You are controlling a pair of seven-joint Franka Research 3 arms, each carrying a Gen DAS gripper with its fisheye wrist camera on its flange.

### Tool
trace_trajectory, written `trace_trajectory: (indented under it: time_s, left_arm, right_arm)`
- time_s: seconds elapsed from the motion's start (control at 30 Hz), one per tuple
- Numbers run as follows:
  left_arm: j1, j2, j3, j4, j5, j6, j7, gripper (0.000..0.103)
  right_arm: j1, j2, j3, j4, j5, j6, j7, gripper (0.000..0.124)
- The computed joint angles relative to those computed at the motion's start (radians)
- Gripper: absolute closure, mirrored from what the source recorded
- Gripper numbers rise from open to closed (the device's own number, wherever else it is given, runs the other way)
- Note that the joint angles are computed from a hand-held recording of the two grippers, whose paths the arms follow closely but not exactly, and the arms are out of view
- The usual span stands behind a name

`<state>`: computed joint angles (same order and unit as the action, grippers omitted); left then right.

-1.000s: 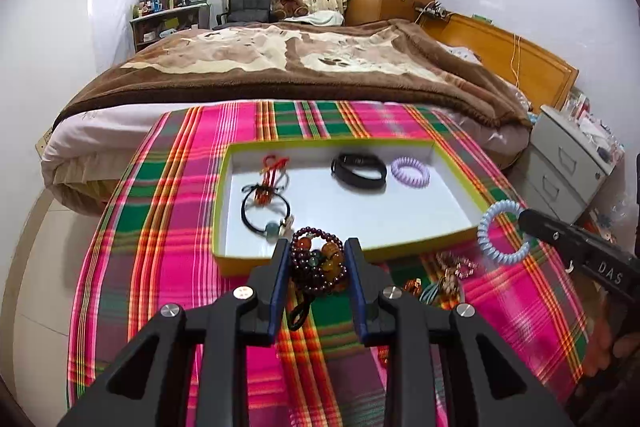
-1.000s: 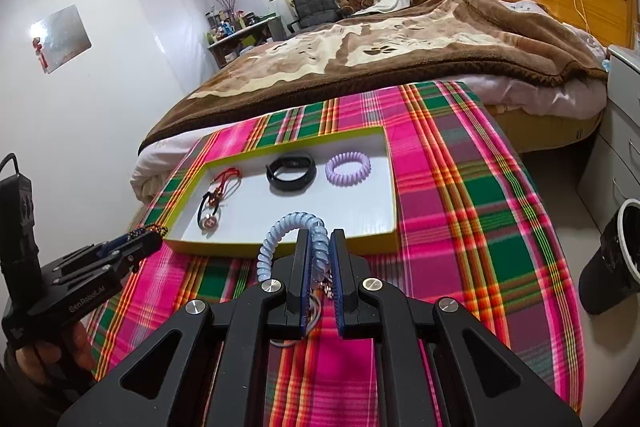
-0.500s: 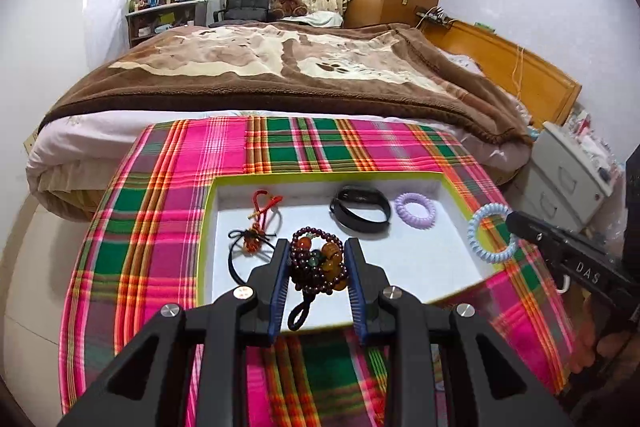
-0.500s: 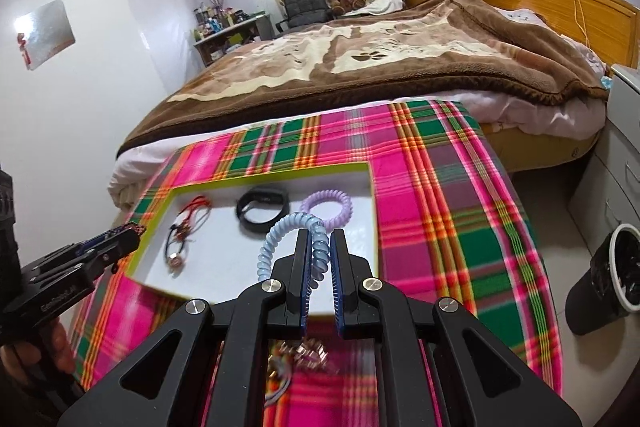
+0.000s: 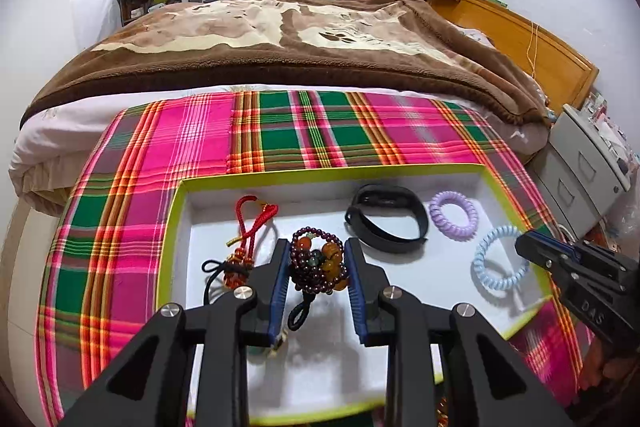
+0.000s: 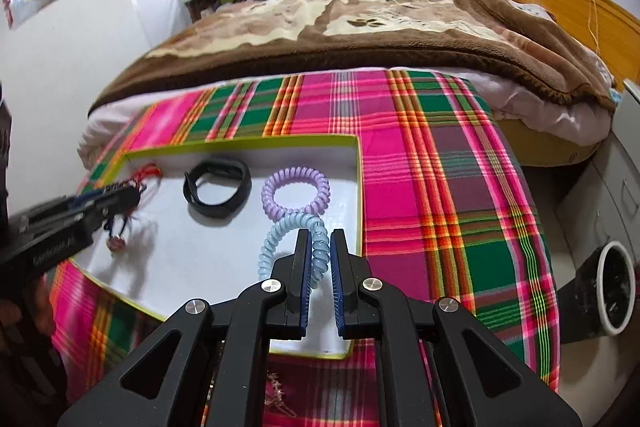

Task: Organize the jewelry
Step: 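Carry the beaded bracelet and blue coil into the tray and open both tools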

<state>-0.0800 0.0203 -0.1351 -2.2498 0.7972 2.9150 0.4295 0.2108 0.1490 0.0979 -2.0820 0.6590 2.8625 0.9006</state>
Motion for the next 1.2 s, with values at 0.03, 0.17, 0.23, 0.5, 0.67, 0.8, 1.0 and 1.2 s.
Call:
trace_trajectory:
  time_s: [0.03, 0.17, 0.23, 0.5, 0.67, 0.8, 1.0, 1.2]
  left_arm:
    - [0.0, 0.005, 0.0, 0.002, -0.003, -0.002, 0.005, 0.075]
    - [-0.001, 0.027, 0.005, 0.016, -0.032, -0.011, 0.03, 0.075]
    - [-0.005, 0.036, 0.009, 0.026, -0.023, -0.02, 0.025, 0.075]
    - [-0.018, 0.081, 0.016, 0.062, -0.087, -0.017, 0.097, 0.075]
    - [-0.024, 0.094, 0.018, 0.073, -0.115, -0.022, 0.119, 0.074]
    - [-0.028, 0.098, 0.022, 0.076, -0.129, -0.029, 0.135, 0.074]
    - [-0.034, 0.098, 0.028, 0.078, -0.132, -0.032, 0.142, 0.073]
    - [-0.034, 0.088, 0.031, 0.072, -0.113, -0.025, 0.121, 0.068]
  right_arm:
    - [0.006, 0.005, -0.005, 0.001, -0.024, 0.005, 0.012, 0.114]
    - [0.011, 0.013, -0.009, 0.002, -0.061, 0.017, 0.037, 0.114]
    - [0.021, 0.018, -0.018, -0.003, -0.111, 0.037, 0.062, 0.114]
    - [0.011, 0.031, -0.002, 0.005, -0.126, 0.04, 0.065, 0.114]
    - [0.009, 0.04, 0.001, 0.015, -0.135, 0.042, 0.066, 0.114]
    - [0.013, 0.042, -0.003, 0.016, -0.151, 0.044, 0.078, 0.114]
    - [0.015, 0.042, -0.005, 0.012, -0.171, 0.055, 0.092, 0.114]
    - [0.008, 0.04, -0.001, 0.006, -0.173, 0.066, 0.101, 0.109]
